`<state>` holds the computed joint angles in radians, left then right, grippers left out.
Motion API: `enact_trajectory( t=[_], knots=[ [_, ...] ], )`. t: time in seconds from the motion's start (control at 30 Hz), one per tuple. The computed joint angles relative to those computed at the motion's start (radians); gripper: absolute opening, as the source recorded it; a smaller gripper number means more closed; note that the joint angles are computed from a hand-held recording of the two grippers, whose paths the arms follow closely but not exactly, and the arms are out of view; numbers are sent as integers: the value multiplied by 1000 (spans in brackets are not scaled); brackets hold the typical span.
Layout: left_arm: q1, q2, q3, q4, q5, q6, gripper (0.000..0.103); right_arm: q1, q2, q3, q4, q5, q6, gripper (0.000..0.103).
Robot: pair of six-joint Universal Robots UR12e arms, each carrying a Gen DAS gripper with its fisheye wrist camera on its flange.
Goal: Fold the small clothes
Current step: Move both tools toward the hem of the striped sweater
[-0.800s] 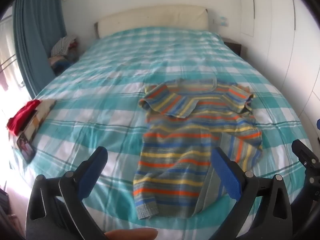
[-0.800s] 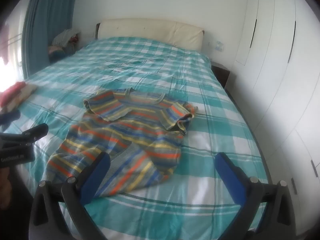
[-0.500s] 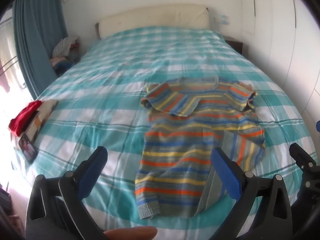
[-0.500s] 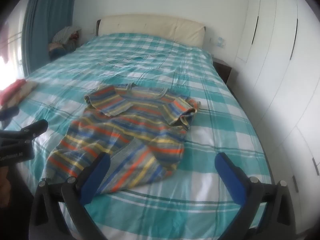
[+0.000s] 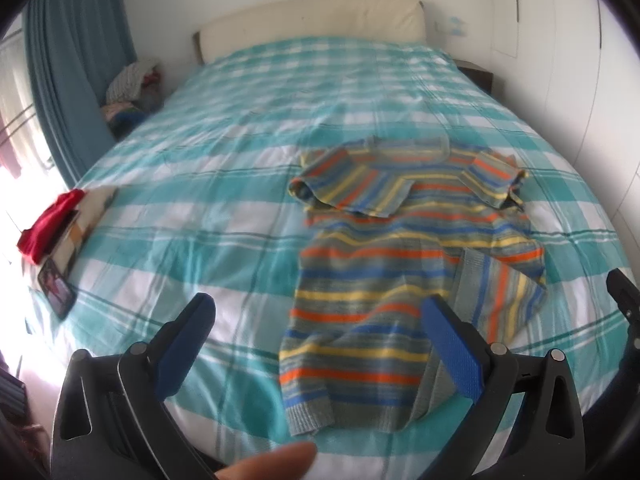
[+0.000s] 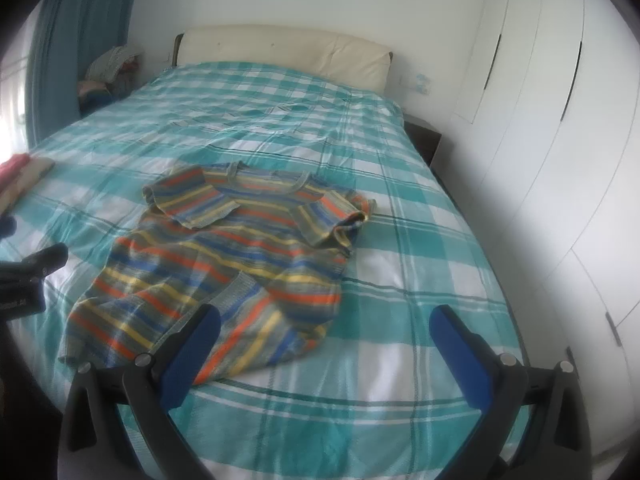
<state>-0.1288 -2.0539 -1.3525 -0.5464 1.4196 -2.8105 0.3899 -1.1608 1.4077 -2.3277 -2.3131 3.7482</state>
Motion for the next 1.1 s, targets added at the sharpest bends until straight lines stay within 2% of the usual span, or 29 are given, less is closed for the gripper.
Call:
enact_trajectory(
  t=[0.1,0.33,0.57,0.7,0.9,1.0,1.1],
  knots=[
    [-8,1,-8,16,32,17,103,1,0,0,7,-11,5,103],
    [-5,-1,-4,-5,22,35,103,-1,-1,-1,25,-19,16,103],
    [4,-1,2,-33,-25,48,103,-3,-2,1,25,-16,18,103],
    [19,-3,15,-87,-85,59,103,-3,-6,7,14,-15,24,103],
    [48,-14,22,-89,-84,72,103,-11,-24,40,-36,-17,28,103],
    [64,-24,26,-109,-70,76,103,-23,-32,63,-101,24,2,103],
    [79,-29,25,-149,-96,77,103,-30,-27,75,-173,63,-44,103]
  ],
)
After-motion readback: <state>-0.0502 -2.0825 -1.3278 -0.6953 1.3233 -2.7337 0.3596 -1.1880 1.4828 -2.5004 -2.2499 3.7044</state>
